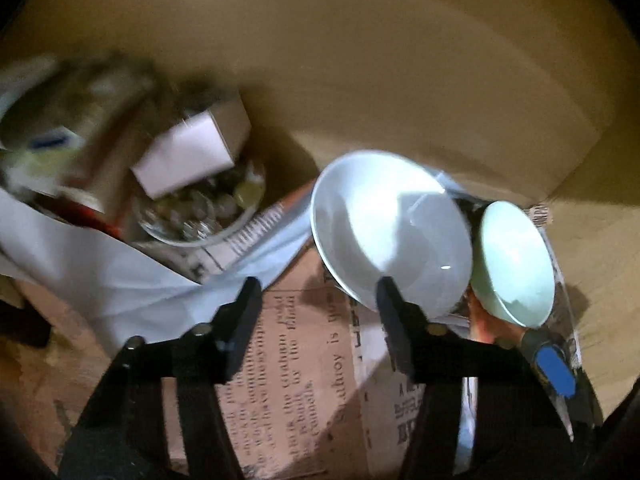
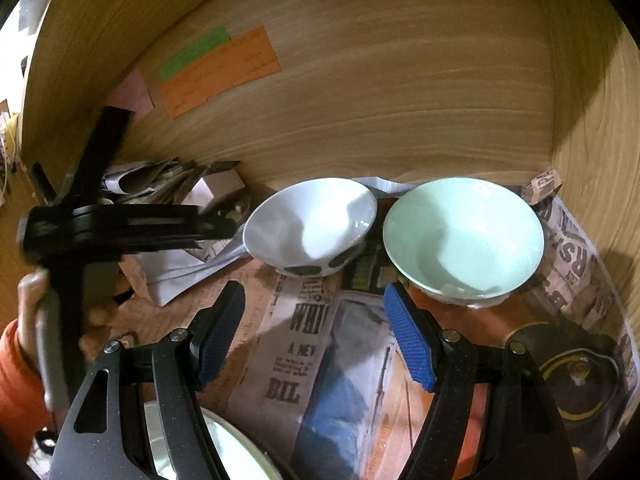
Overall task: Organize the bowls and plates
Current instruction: 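Reach the left tool to the dark-spotted white bowl and grasp its rim, then lift the white bowl with the left tool and carry it toward the beige bowl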
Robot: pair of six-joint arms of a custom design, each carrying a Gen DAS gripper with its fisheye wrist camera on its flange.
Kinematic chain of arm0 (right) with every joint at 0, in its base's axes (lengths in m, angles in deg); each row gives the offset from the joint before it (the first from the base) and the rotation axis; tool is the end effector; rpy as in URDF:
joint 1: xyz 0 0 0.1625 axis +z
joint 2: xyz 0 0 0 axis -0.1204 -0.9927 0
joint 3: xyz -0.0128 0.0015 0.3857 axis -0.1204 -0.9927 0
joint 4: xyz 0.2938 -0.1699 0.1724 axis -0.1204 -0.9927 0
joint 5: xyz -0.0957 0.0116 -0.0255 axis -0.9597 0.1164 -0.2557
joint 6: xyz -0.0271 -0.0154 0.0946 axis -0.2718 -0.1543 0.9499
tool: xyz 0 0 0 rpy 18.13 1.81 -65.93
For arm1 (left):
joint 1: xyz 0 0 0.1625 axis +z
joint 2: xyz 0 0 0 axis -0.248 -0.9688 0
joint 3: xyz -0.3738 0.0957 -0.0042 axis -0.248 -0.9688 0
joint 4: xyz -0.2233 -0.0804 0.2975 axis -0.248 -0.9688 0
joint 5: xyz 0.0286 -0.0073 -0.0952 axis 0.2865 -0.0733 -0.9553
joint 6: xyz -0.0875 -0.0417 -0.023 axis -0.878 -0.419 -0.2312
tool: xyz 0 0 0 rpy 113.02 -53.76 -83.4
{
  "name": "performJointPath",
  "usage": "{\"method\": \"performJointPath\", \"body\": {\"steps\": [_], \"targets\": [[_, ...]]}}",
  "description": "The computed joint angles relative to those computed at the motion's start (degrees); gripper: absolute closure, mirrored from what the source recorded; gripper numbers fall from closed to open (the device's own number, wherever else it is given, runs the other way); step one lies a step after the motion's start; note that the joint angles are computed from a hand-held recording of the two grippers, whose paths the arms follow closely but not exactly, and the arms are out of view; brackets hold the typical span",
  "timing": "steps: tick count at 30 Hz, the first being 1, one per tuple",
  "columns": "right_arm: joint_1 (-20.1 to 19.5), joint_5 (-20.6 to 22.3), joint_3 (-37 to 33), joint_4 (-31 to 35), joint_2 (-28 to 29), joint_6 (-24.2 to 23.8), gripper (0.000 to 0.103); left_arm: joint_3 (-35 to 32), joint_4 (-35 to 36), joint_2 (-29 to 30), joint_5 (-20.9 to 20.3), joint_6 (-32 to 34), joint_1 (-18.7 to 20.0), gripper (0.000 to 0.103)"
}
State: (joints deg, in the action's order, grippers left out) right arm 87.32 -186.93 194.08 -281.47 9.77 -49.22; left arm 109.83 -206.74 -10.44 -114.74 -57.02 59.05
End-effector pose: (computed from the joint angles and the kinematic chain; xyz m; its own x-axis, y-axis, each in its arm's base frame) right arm 0.0310 -0.4352 0.3019 -0.8671 0.2457 0.4333 -0.2332 0.5683 -0.7891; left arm -0.4020 -0.6481 -0.1028 -0.7628 0.4751 -0.4386 0.5653 0.8194 -0.0956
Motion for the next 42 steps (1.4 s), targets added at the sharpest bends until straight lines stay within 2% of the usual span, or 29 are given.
{"method": "performJointPath", "body": {"steps": [2, 4, 8, 11, 14, 20, 24, 27, 31, 33, 35, 37, 38, 42], "targets": [[-0.26, 0.24, 0.15, -0.05, -0.18, 0.24, 0.034, -4.87, 4.52, 2.58, -1.56, -2.09, 0.97, 0.060], [-0.65, 0.73, 0.24, 0.08, -0.28, 0.64, 0.034, -6.76, 5.45, 3.77, -2.04, -2.60, 1.33, 0.064], [-0.89, 0.34, -0.02, 0.74, 0.04, 1.06, 0.034, -9.61, 7.14, 5.45, -4.20, -1.63, 1.51, 0.086], [-0.81, -0.80, -0.46, 0.65, 0.76, 0.97, 0.034, -10.05, 7.36, 5.99, -2.44, 0.22, 0.79, 0.086], [-0.90, -1.79, -1.03, 1.03, 1.34, 1.18, 0.034, -9.02, 8.64, 5.10, -2.69, 1.79, 0.83, 0.086], [-1.81, -1.43, -2.13, 3.77, 1.44, 2.72, 0.034, 0.96, 6.47, -1.49, -3.84, 4.01, 1.10, 0.088], [-1.01, -2.62, -2.75, 5.23, 1.56, 2.66, 0.034, 5.65, 6.60, -4.69, -4.47, 6.36, 1.32, 0.088], [-1.19, -0.70, -3.40, 8.45, 0.77, 3.84, 0.034, 9.08, 6.24, -6.96, -5.04, 8.60, 1.54, 0.087], [0.20, -4.05, -6.03, 12.03, 2.49, 3.09, 0.034, 11.35, 6.07, -8.76, -5.92, 11.45, 2.09, 0.087], [0.62, -4.82, -7.60, 14.93, 3.34, 3.62, 0.037, 12.20, 5.89, -9.53, -6.43, 12.07, 2.36, 0.087], [0.66, -5.23, -8.93, 18.15, 3.83, 4.44, 0.050, 12.33, 5.78, -9.91, -7.20, 11.82, 2.88, 0.087], [0.64, -5.76, -10.55, 21.42, 4.60, 5.37, 0.058, 12.79, 5.46, -10.37, -7.58, 11.68, 3.20, 0.087], [0.42, -5.39, -11.33, 23.46, 4.71, 6.05, 0.064, 12.78, 5.25, -10.38, -7.59, 11.60, 3.30, 0.088], [-0.54, -3.49, -12.93, 27.78, 4.69, 8.16, 0.075, 12.53, 3.56, -9.34, -5.91, 12.34, 2.72, 0.088]]}}
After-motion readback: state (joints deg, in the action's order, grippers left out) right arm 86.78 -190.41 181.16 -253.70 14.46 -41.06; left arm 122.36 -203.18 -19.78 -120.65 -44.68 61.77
